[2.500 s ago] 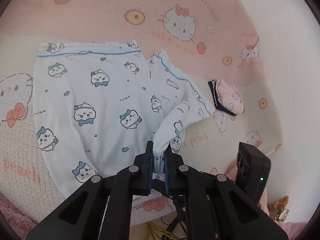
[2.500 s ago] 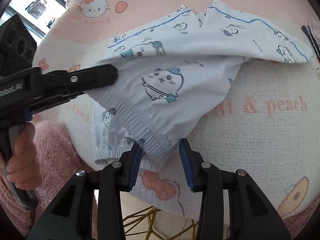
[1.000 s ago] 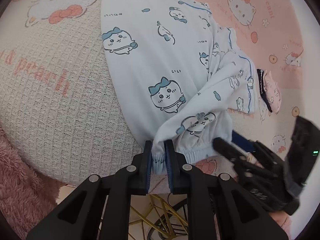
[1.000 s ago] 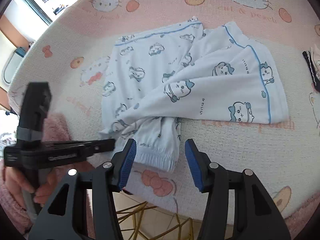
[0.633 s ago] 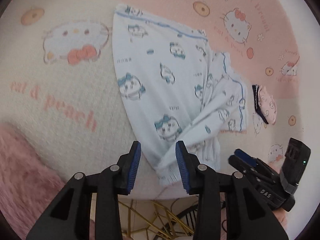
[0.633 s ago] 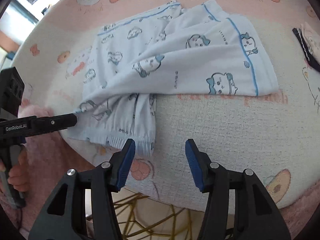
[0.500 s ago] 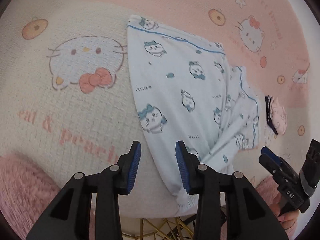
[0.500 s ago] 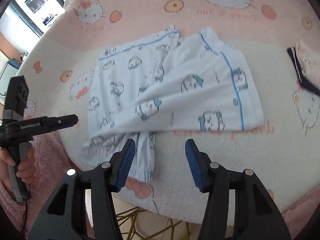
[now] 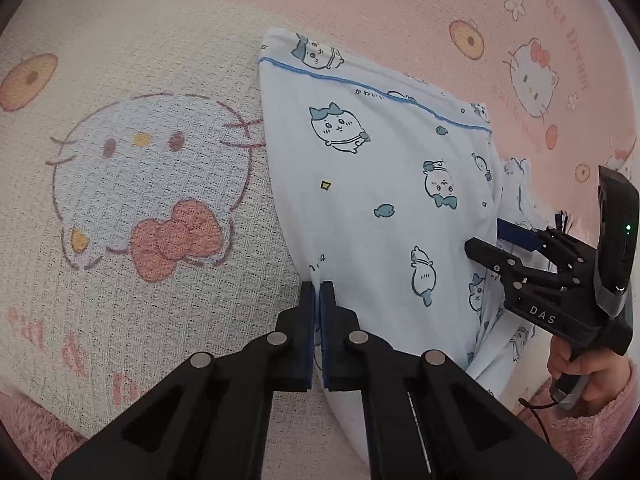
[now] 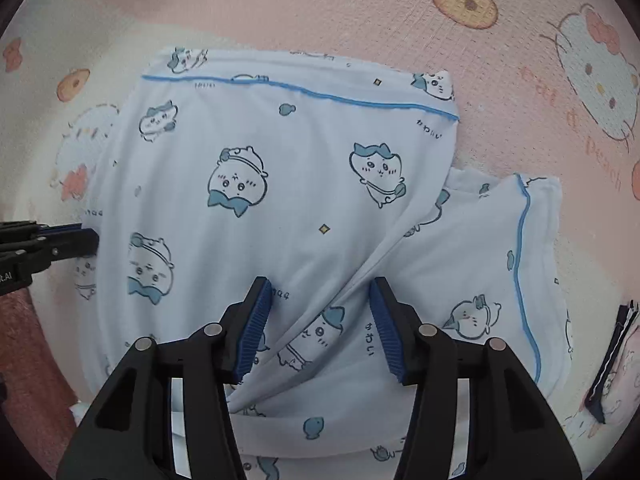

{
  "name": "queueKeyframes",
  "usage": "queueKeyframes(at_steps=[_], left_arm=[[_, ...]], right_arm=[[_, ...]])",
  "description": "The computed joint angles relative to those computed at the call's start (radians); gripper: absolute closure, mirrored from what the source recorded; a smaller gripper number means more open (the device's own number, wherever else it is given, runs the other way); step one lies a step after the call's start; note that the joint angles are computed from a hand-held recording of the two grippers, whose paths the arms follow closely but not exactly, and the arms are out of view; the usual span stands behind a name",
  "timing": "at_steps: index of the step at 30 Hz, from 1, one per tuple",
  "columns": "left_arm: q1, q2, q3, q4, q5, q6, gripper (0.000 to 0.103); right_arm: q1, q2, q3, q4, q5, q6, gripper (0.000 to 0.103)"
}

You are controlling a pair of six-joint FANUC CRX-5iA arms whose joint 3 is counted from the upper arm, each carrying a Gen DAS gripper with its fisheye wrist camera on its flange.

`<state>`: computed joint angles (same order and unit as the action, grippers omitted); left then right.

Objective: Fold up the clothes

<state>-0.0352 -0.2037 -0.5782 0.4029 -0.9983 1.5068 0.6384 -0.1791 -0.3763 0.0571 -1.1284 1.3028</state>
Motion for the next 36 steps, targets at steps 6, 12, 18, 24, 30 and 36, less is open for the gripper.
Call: queueKeyframes(at_steps=[6, 12, 18, 24, 30, 36], left_arm=[[0.033, -0.04, 0.009, -0.079, -0.056, 0.027, 0.101], [0.068, -0.039, 0.032, -0.051, -0.029, 0.029, 0.093], [0.049, 0.122, 0.145, -0.082, 0.021, -0.035, 0.091], [-0.011, 0.145, 0.327, -0.442, -0.094, 0.174, 0.092], [-0.055, 0.005, 0.171, -0.112, -0.023, -0.129, 0.077], [-0.412, 0.057, 0.219, -0.073, 0.075, -0.253, 0.063]], right_arm=[[-0.052, -0.042, -0.042, 0.011, 0.034, -0.04, 0.051], [-0.078, -0.07, -0.03, -0.032, 0.041, 0.011, 0.051], [-0.173, -0.005, 0.062, -0.124, 0.055, 0.035, 0.051], [-0.185, 0.033, 0.08, -0.063, 0.025, 0.055, 0.056], [-0.321, -0.236, 0.017, -0.151, -0.044, -0.012, 0.053], [-0.372, -0.434, -0.13, 0.016, -0.126, -0.193, 0.053]])
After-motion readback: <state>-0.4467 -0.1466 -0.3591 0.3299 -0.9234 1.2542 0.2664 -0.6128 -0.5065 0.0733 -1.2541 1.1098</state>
